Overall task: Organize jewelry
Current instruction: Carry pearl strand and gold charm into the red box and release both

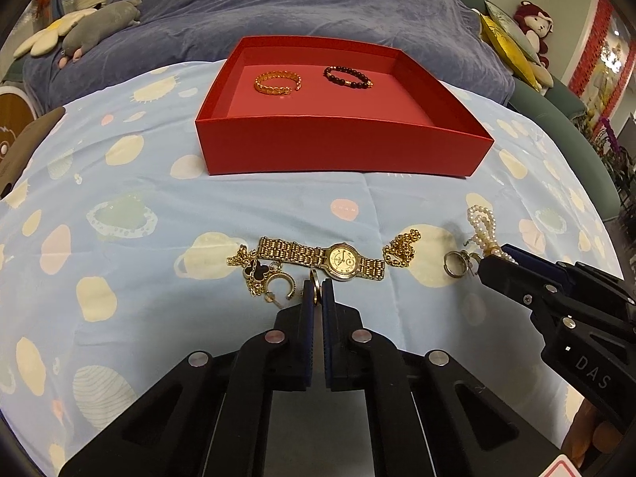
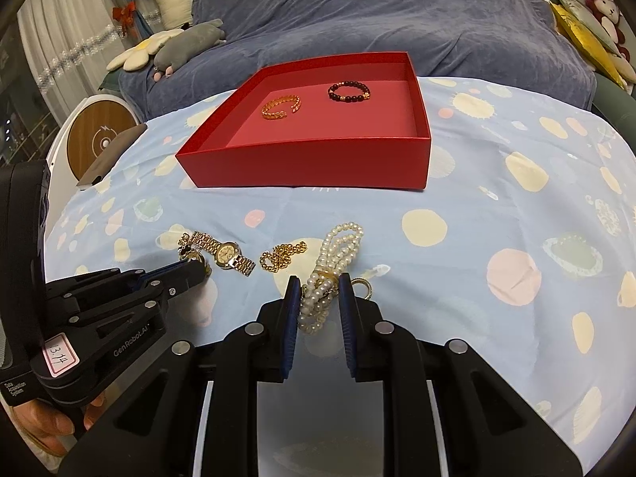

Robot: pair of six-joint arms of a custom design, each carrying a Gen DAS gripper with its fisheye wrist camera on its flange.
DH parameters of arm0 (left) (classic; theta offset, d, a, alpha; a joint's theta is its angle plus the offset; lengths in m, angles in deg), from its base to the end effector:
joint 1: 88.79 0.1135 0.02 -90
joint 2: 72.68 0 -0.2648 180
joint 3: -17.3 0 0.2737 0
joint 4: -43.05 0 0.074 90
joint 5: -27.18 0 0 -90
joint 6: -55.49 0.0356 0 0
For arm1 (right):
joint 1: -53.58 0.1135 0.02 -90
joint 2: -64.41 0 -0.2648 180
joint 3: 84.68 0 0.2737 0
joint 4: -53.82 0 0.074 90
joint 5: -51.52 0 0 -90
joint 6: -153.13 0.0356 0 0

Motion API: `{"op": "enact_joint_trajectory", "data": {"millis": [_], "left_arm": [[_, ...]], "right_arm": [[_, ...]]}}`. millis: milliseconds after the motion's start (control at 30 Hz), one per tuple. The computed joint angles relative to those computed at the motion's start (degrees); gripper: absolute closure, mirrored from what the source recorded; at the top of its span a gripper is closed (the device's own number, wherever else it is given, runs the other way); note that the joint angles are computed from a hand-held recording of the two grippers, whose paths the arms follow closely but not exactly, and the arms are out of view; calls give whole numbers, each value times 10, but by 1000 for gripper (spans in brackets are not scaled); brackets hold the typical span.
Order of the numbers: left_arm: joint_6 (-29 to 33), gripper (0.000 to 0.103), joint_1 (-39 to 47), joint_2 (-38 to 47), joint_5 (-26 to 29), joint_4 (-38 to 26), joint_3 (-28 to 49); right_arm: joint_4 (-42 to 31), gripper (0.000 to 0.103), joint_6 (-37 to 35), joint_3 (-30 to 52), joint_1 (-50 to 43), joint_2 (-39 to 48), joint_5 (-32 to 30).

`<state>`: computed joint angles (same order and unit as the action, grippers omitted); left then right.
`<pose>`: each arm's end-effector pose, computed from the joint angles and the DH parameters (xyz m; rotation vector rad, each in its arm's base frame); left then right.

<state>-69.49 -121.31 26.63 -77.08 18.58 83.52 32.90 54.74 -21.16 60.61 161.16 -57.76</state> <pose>0.3001 -0.1810 0.1338 -0.1465 2.5308 -0.1459 0.3391 0.0537 0.1393 -0.4684 2.4427 0.4123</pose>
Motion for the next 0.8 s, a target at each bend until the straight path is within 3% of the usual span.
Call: {"op": "enact_joint_trajectory", "data": {"millis": [500,800], "left_arm": [[-7,101,21,-101,29,24,-65],[0,101,49,-140,20,-4,-52]], "right_arm": [[1,84,10,2,15,-8,-1],[-3,84,22,30,21,-15,-4]]}}
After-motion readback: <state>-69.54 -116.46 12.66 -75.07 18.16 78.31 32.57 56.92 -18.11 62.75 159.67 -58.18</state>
